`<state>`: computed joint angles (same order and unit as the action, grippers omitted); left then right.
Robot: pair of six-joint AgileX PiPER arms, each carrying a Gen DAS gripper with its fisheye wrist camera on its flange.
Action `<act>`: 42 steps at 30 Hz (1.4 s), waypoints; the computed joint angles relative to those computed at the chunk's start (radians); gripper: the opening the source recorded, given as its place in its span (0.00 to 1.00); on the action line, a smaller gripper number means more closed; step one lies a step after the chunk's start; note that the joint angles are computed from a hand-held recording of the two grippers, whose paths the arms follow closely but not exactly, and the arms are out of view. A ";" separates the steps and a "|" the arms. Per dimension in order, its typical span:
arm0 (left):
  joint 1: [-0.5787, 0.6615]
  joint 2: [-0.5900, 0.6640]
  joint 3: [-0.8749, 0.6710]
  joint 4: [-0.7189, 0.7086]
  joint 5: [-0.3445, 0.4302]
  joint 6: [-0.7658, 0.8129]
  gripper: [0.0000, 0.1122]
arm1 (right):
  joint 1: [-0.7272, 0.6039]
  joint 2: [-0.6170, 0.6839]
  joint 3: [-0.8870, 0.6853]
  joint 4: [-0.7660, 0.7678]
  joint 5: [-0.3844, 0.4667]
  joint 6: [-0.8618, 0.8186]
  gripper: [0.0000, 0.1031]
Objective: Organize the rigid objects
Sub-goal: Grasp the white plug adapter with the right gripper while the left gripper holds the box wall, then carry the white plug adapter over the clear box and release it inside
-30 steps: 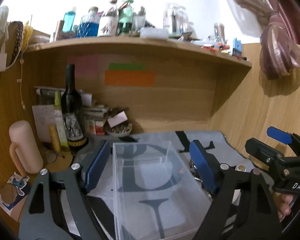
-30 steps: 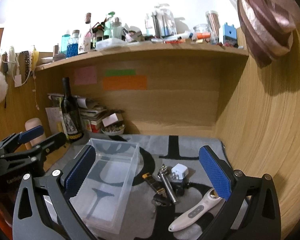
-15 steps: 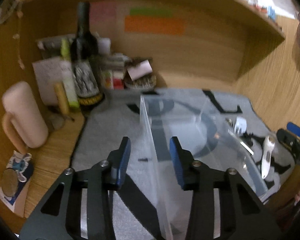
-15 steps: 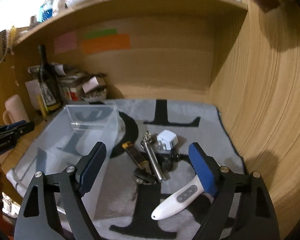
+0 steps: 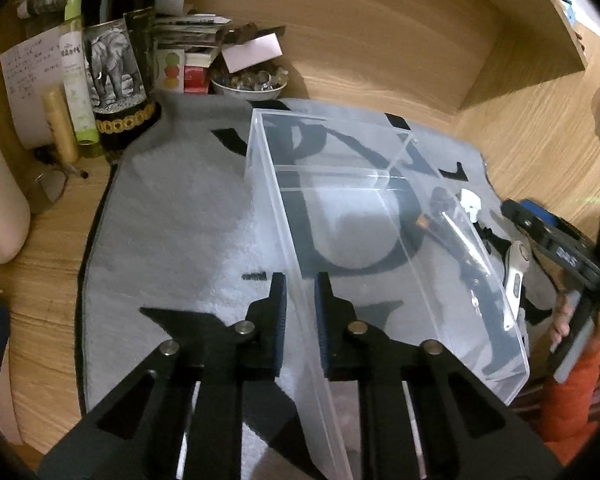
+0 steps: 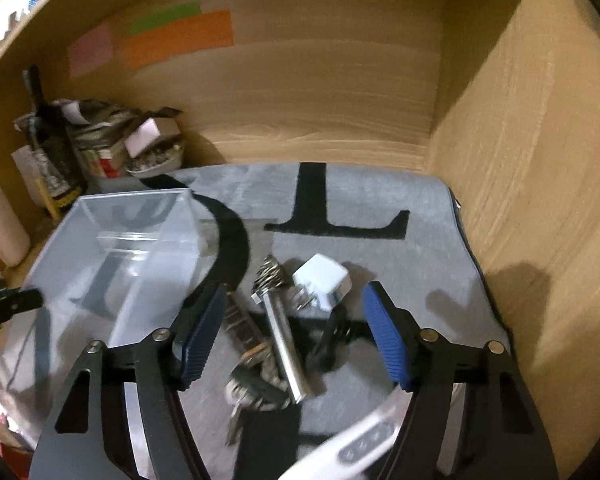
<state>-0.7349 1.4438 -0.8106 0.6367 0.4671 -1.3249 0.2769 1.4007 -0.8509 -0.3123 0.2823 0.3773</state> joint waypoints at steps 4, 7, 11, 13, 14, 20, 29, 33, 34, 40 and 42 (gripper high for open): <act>-0.013 0.000 -0.006 0.011 0.023 -0.027 0.12 | -0.031 0.116 -0.113 0.092 0.051 -0.121 0.63; -0.019 0.008 -0.014 0.026 0.036 -0.036 0.12 | -0.047 0.195 -0.182 0.112 0.104 -0.160 0.58; -0.030 0.015 -0.016 0.077 0.050 -0.081 0.11 | -0.081 0.295 -0.267 0.209 0.168 -0.253 0.57; -0.037 0.022 -0.019 0.099 0.060 -0.101 0.11 | -0.092 0.330 -0.297 0.239 0.188 -0.286 0.54; -0.040 0.024 -0.021 0.107 0.065 -0.107 0.11 | -0.095 0.349 -0.313 0.246 0.200 -0.295 0.49; -0.034 0.023 -0.015 0.123 0.054 -0.131 0.11 | -0.101 0.348 -0.298 0.292 0.174 -0.335 0.45; -0.056 0.028 -0.006 0.203 0.071 -0.215 0.11 | -0.076 0.207 -0.223 0.305 0.125 -0.349 0.45; -0.064 0.033 -0.010 0.214 0.085 -0.217 0.11 | -0.050 0.141 -0.203 0.324 0.112 -0.384 0.45; -0.065 0.034 -0.010 0.217 0.087 -0.217 0.11 | -0.039 0.123 -0.200 0.334 0.113 -0.395 0.45; -0.064 0.041 -0.014 0.222 0.091 -0.209 0.11 | 0.026 0.082 -0.204 0.373 0.109 -0.436 0.45; -0.058 0.041 -0.015 0.212 0.083 -0.200 0.11 | 0.064 0.077 -0.204 0.342 0.106 -0.404 0.45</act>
<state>-0.7928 1.4850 -0.8253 0.8484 0.5503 -1.5246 0.3410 1.4775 -1.0544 0.0294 0.3881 -0.0272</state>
